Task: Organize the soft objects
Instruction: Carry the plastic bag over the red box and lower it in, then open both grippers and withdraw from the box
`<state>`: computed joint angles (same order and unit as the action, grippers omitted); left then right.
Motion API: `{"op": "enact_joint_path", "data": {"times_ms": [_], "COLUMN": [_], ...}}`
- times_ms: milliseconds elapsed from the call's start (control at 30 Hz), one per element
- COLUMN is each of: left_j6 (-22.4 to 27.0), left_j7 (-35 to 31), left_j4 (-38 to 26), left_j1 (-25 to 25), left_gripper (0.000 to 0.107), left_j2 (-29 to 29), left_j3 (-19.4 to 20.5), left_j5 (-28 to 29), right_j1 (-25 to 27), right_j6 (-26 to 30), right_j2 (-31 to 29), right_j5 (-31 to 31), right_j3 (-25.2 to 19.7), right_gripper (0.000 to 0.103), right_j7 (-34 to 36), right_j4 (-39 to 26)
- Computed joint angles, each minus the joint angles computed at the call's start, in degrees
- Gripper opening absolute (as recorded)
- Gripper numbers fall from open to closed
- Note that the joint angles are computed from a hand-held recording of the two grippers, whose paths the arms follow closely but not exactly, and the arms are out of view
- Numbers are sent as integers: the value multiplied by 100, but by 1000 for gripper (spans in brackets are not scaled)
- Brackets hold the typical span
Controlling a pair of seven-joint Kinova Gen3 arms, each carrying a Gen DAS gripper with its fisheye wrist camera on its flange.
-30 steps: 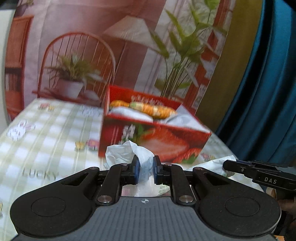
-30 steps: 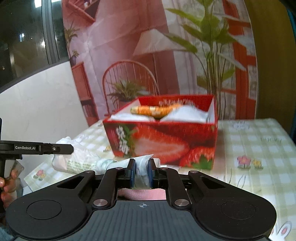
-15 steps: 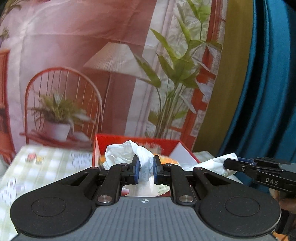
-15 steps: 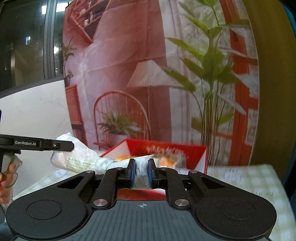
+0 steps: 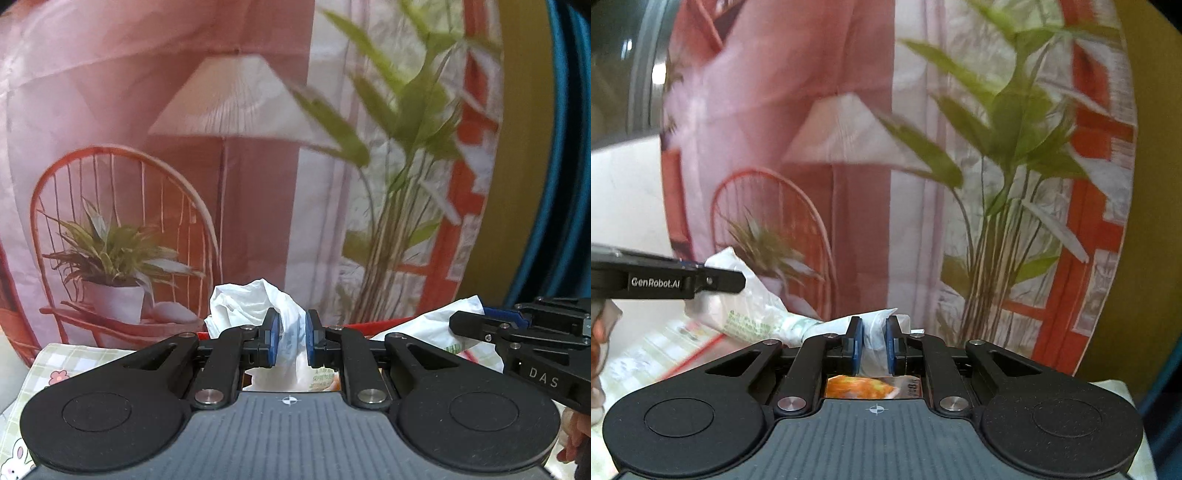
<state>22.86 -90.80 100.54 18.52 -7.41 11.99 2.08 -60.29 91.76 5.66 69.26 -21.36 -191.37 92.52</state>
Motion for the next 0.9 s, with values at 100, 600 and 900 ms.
{"op": "enact_joint_path", "data": {"times_ms": [100,600,900], "left_j6": [18,1774,2419], "left_j7": [308,-279,-586], "left_j4": [-145,-1431,-1722], "left_j1": [-93,132,214], "left_gripper": [16,16,15], "left_j2": [289,1394,1591], "left_j3": [124,-67,-113], "left_j5": [-277,-180,-59], "right_j1": [268,1260,1463], "right_j6": [-312,-1280,-1481], "right_j2": [26,267,348], "right_j5": [-221,-1912,-2779], "right_j3": [161,709,859], "right_gripper": [12,11,11], "right_j7": [318,2456,2980], "right_j4": [-17,-730,-930]}}
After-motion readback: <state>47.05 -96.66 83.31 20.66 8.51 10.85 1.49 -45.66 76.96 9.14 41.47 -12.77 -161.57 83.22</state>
